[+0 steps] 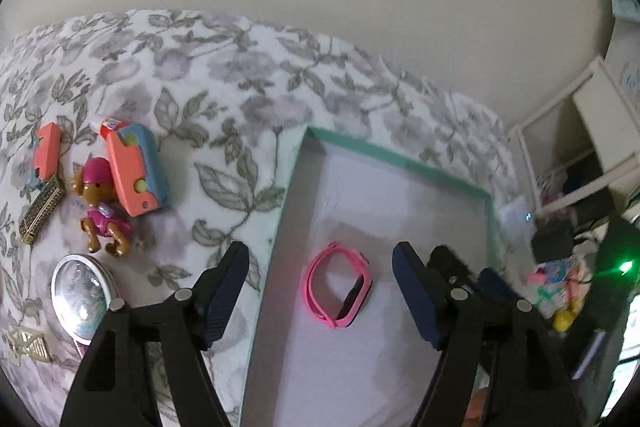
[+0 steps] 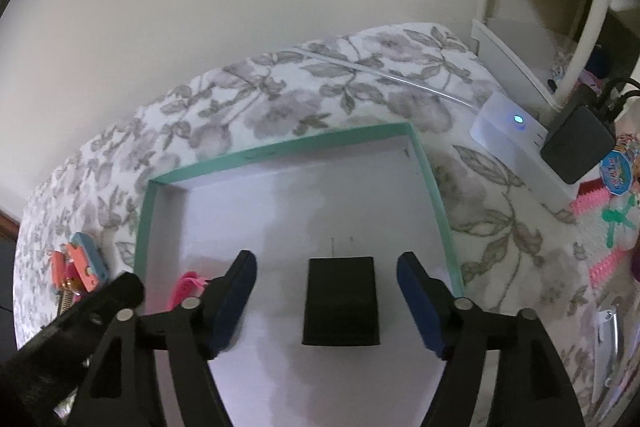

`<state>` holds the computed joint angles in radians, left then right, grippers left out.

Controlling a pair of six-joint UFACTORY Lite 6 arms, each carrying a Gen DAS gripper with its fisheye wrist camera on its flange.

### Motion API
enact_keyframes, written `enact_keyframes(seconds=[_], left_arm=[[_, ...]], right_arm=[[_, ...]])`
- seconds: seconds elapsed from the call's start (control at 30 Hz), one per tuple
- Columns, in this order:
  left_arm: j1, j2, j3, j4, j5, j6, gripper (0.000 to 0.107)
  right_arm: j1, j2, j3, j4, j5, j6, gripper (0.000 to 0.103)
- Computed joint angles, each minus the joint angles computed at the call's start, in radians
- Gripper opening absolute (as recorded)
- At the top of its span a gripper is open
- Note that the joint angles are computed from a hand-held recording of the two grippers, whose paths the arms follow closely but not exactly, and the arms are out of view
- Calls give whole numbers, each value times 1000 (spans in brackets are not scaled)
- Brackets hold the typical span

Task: Organize rigid objects
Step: 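Lift both tools out of the tray toward the remaining objects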

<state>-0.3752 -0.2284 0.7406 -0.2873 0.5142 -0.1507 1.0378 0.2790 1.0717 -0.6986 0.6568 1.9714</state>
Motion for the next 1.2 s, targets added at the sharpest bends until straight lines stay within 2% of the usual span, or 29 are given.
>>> enact_keyframes(seconds=[0.17, 0.27, 0.33, 0.4, 0.5, 0.6, 0.8, 1.0, 1.2], left_arm=[[40, -50, 4, 141, 15, -115, 75], [82, -56, 1, 192, 19, -134, 76], [113, -63, -5, 212, 15, -133, 83], [152, -72, -16, 218, 0, -118, 86], [233, -100, -25, 206, -10, -70, 87], [307, -133, -33, 198, -22, -23, 101], [514, -188, -28, 66, -35, 212, 101], [751, -218, 0, -175, -32, 551, 101], [983, -140, 100, -253, 45, 741, 101]], right_arm=[[8, -20, -24, -70, -30, 81, 81], [18, -51, -58, -145, -42, 180, 92], [18, -79, -87, -202, -73, 246, 103], [21, -101, -108, -267, -85, 319, 103], [34, -113, -97, -299, -45, 349, 103], [52, -119, -72, -320, -4, 344, 103], [117, -113, 12, -386, 112, 356, 103], [154, 33, 242, -306, 222, 163, 103], [185, 134, 400, -296, 230, 75, 103]])
